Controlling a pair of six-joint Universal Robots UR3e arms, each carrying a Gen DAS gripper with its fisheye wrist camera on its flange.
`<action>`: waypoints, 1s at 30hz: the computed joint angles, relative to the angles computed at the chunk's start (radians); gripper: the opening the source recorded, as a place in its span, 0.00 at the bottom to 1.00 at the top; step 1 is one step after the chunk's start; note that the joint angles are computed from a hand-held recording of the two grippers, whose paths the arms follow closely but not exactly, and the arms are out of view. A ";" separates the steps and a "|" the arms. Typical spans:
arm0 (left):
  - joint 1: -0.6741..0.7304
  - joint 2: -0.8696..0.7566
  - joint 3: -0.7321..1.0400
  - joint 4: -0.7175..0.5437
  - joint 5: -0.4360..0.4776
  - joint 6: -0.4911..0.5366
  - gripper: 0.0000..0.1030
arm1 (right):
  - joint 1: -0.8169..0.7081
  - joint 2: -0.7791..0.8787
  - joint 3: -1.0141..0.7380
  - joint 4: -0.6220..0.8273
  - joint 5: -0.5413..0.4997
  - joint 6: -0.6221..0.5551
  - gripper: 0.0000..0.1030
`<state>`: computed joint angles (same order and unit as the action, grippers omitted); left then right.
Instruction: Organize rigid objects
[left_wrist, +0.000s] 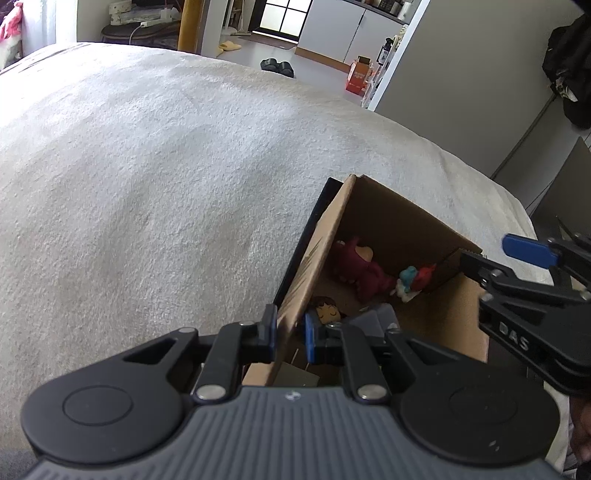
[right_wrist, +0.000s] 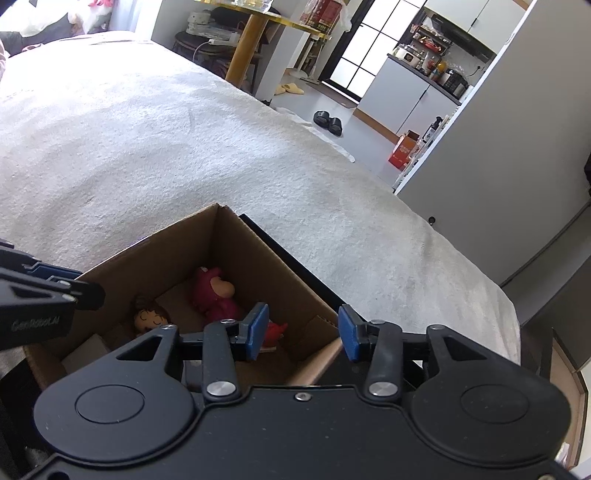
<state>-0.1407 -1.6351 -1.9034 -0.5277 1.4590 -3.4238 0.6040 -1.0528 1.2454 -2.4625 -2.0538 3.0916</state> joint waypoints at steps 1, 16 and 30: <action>0.003 0.003 -0.001 -0.002 -0.005 -0.001 0.14 | 0.003 -0.011 0.011 -0.001 -0.004 0.003 0.42; -0.031 0.090 0.015 -0.084 0.027 0.001 0.33 | 0.038 -0.273 0.237 -0.023 -0.023 0.145 0.53; -0.201 0.204 0.151 -0.254 0.177 0.015 0.71 | 0.055 -0.561 0.474 -0.047 -0.082 0.302 0.58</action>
<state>-0.3422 -1.4312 -1.7526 -0.7814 1.6358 -3.4091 0.6592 -1.6135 1.7199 -2.5093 -2.1357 3.3932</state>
